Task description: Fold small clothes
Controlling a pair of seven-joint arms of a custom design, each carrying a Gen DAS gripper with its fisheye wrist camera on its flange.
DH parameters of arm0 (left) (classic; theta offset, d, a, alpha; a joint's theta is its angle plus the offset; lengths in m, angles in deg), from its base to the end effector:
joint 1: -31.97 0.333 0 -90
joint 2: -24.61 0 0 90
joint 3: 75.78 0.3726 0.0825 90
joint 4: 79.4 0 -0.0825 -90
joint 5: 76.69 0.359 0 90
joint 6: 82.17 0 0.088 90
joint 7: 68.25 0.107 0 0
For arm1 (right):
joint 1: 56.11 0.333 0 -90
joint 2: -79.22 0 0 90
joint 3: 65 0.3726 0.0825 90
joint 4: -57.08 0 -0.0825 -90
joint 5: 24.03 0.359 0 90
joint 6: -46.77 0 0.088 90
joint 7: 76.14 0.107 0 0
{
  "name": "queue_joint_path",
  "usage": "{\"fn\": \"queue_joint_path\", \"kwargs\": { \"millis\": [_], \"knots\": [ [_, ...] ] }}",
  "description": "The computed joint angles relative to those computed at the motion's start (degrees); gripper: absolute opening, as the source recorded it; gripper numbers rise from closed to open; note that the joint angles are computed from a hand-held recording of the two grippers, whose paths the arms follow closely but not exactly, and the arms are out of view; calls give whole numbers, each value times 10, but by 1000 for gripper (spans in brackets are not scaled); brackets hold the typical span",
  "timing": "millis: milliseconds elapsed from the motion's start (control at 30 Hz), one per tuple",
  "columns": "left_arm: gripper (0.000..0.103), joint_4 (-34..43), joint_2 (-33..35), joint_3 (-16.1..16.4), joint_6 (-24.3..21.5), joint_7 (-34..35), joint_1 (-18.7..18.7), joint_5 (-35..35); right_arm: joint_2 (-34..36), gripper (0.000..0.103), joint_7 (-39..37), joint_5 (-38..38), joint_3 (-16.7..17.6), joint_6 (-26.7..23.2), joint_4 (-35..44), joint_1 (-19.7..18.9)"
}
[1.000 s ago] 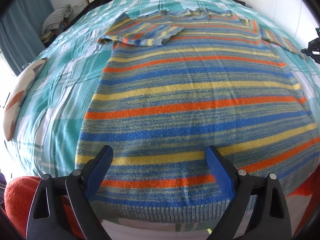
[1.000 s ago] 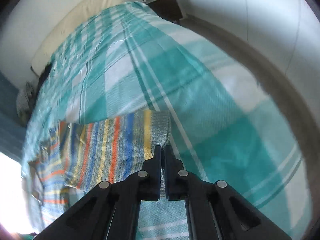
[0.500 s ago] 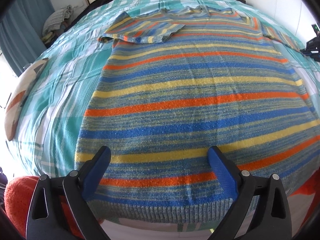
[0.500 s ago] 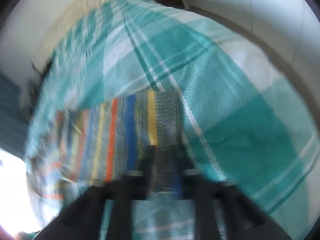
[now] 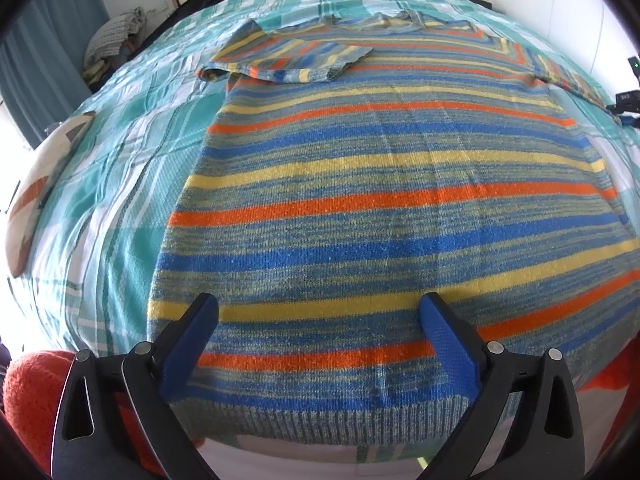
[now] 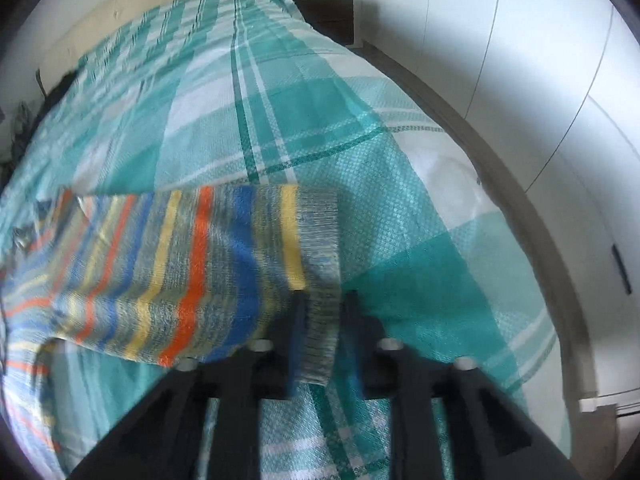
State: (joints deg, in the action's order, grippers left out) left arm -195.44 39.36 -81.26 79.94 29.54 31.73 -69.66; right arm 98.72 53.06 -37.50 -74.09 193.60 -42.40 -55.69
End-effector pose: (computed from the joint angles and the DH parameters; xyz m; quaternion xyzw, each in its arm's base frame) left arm 0.6275 -0.0641 0.4551 -0.5587 0.7837 -0.1715 0.2104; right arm 0.6780 -0.0845 0.5033 -0.4295 0.8638 -0.2145 0.1530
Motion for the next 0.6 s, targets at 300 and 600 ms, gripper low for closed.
{"fn": "queue_joint_path", "kwargs": {
  "millis": [300, 600],
  "knots": [
    [103, 9, 5, 4, -12, -14, -6, 6, -60, 63, -19, -66, 31, 165, -68, -4],
    [101, 41, -26, -30, -58, 79, 27, -46, -41, 58, -52, -4, -5, 114, -90, 45]
  ]
}}
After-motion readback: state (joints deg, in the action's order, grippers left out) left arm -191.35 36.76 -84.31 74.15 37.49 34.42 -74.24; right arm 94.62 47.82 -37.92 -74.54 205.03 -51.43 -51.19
